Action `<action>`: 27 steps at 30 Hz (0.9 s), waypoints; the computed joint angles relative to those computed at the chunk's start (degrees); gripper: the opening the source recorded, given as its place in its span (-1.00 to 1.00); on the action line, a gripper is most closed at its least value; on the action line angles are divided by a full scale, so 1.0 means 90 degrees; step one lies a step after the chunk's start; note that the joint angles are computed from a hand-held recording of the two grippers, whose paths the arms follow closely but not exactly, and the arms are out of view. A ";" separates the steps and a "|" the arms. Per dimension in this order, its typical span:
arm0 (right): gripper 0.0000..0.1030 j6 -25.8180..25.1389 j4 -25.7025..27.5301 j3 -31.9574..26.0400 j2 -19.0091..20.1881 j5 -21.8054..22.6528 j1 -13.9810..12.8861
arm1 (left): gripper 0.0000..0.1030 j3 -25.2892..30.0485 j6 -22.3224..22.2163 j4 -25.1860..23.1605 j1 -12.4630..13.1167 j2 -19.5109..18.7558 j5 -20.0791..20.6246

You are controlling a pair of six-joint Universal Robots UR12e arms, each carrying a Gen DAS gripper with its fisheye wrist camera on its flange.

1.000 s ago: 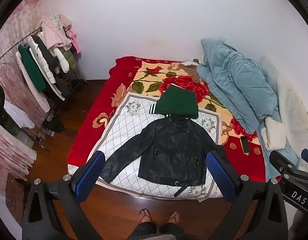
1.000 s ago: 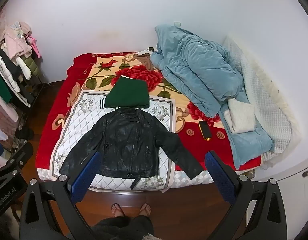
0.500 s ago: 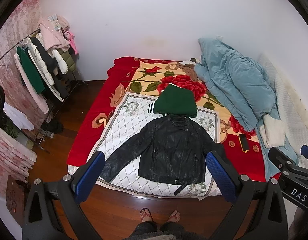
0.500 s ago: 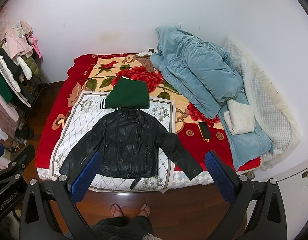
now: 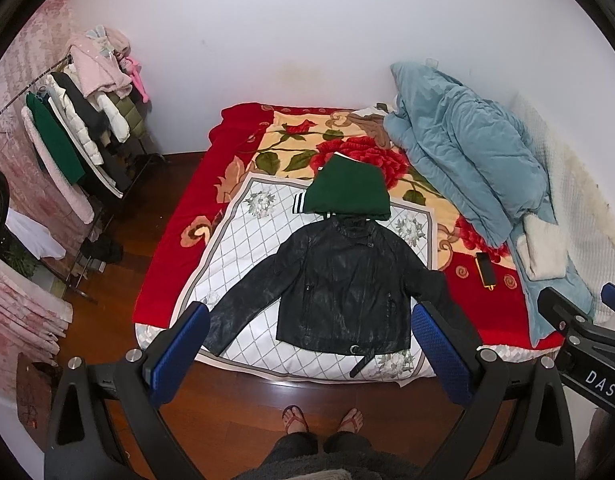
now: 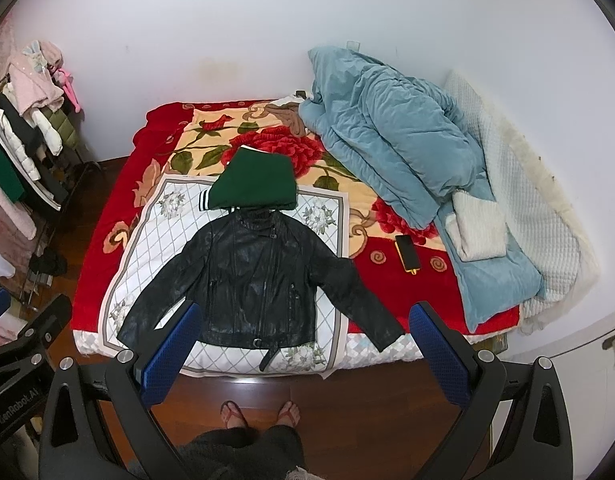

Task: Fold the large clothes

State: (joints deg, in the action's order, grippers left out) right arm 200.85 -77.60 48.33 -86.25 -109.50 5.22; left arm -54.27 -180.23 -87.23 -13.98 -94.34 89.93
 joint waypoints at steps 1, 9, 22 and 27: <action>1.00 0.0001 0.0030 -0.0032 0.0012 0.0007 -0.0005 | 1.00 -0.0005 0.0002 -0.0005 0.0005 0.0002 0.0000; 1.00 0.0015 0.0002 0.0016 0.0023 0.0007 -0.0019 | 1.00 -0.0049 0.0043 0.0005 0.0032 0.0030 -0.0026; 1.00 0.0073 -0.0064 0.0165 -0.0041 -0.0025 0.0026 | 1.00 -0.0149 0.0182 0.0080 0.0044 0.0075 0.0000; 1.00 0.0069 -0.0108 0.0230 -0.0077 -0.0026 0.0028 | 1.00 -0.0151 0.0206 0.0091 0.0055 0.0076 0.0000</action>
State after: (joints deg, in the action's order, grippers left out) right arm 201.47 -78.57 50.40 -86.94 -109.73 5.47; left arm -55.63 -178.37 -86.41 -13.49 -93.66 89.94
